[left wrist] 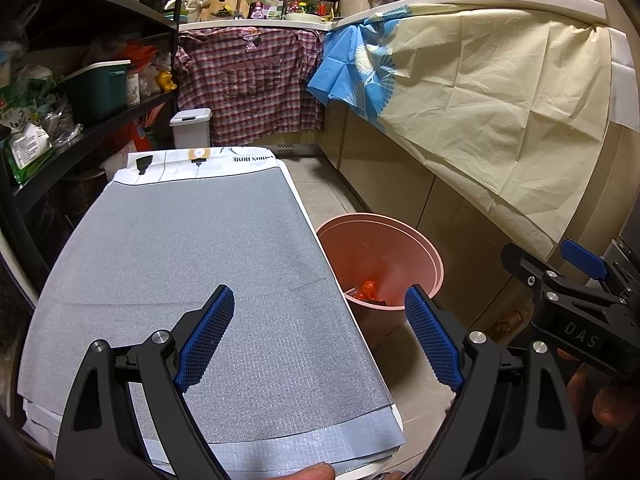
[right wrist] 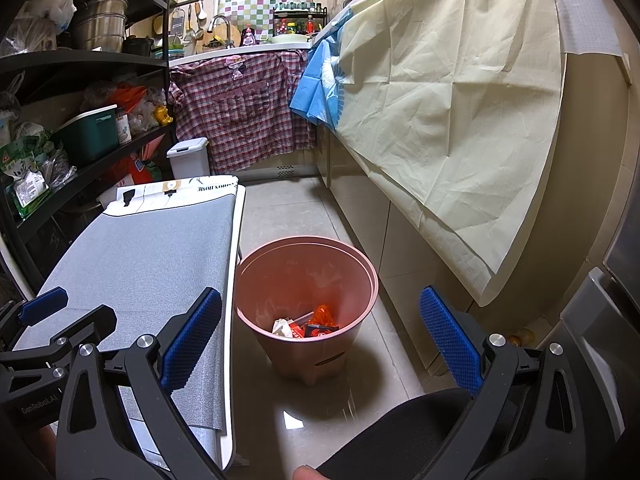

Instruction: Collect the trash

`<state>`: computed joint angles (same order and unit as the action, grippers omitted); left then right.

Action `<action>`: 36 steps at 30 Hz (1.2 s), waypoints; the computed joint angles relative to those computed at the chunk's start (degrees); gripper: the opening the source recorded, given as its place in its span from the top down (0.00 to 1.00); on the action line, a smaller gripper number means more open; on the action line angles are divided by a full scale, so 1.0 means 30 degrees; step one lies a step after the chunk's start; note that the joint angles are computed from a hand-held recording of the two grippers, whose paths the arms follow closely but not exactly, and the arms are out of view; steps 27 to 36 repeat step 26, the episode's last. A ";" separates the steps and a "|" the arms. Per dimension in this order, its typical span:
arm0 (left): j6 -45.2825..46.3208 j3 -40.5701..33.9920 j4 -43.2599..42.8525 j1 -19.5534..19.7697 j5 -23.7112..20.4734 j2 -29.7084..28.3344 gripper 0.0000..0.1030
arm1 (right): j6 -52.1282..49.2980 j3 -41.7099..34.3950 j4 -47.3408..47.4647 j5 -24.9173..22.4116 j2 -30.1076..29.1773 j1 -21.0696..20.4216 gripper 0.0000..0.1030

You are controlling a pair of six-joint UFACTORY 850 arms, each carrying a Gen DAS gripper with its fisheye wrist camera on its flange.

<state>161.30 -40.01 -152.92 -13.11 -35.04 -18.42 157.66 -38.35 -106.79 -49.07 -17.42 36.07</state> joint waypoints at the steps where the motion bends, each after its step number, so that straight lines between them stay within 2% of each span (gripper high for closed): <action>1: -0.0014 -0.0008 0.0000 -0.0006 0.0016 -0.0003 0.18 | 0.0007 0.0016 0.0003 0.0003 0.0028 -0.0005 0.05; 16: 0.0149 0.0094 -0.0108 0.0056 -0.0338 0.0031 0.18 | 0.0072 0.0000 -0.0015 -0.0004 -0.0014 0.0003 0.05; 36: -0.0134 -0.0042 0.0101 0.0101 -0.0022 -0.0054 0.18 | 0.0052 0.0028 -0.0033 -0.0005 0.0011 -0.0006 0.05</action>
